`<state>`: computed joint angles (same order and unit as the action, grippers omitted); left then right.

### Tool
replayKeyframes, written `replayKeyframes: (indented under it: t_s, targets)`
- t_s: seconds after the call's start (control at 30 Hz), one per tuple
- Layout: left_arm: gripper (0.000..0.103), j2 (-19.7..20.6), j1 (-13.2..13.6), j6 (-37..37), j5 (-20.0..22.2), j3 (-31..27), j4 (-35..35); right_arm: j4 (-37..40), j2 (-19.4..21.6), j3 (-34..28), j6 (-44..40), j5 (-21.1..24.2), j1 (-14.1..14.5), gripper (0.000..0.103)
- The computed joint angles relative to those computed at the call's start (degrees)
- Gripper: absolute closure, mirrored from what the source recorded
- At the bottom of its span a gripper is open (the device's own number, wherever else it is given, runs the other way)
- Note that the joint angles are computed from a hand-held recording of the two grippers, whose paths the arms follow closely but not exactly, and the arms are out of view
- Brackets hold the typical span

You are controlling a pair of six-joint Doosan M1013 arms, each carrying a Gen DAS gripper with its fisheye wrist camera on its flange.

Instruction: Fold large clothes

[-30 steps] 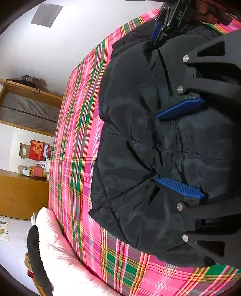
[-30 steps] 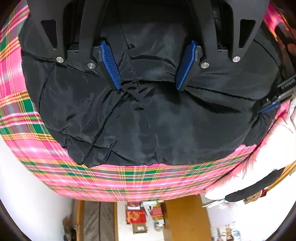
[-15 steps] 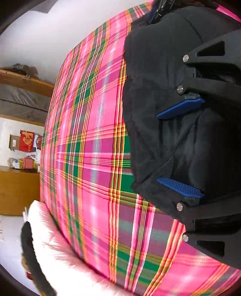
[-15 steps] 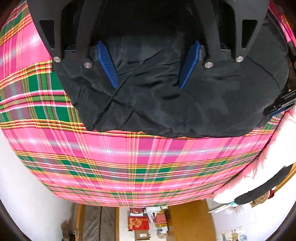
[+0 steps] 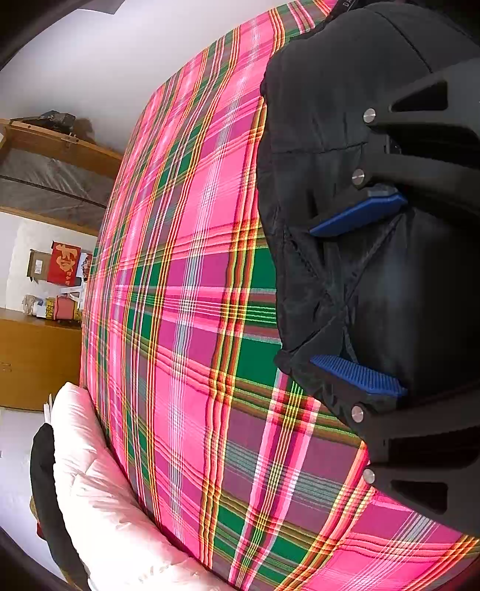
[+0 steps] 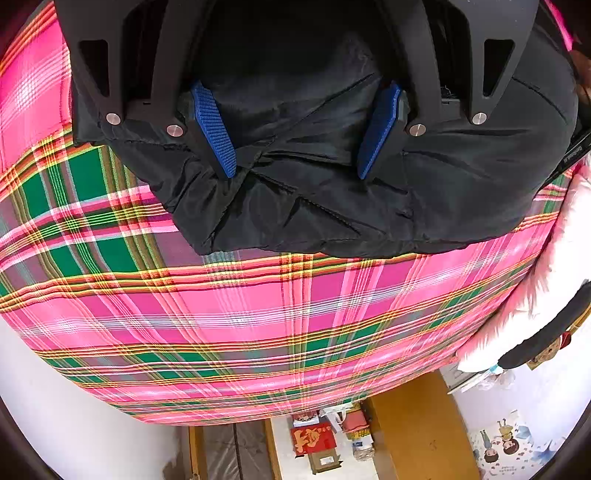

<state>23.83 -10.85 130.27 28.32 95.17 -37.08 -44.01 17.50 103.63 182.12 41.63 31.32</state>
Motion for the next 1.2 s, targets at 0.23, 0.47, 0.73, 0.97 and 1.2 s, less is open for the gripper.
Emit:
replayKeyframes:
  t_s: [0.23,0.47,0.73,0.97,1.2]
  targets:
    - [0.033,0.02,-0.21,-1.11,-0.29,-0.03,1.24,0.8,0.28,-0.43,-0.85,0.55,-0.18,0.035]
    - [0.033,0.08,-0.82,-6.25,0.95,-1.15,7.31,7.01,0.23,-2.3,-7.05,2.99,-0.77,0.035]
    - [0.035,-5.01,0.62,-3.23,4.74,-0.07,5.29,2.93,-5.46,-0.64,-3.25,3.84,2.16,0.035]
    - [0.035,-14.29,3.57,16.32,8.3,10.71,-14.77,-2.87,-7.43,0.94,2.01,7.26,9.24,0.035]
    - [0.033,-12.61,1.63,11.45,4.53,12.4,-9.15,5.45,-5.08,1.77,-4.27,7.51,6.78,0.035]
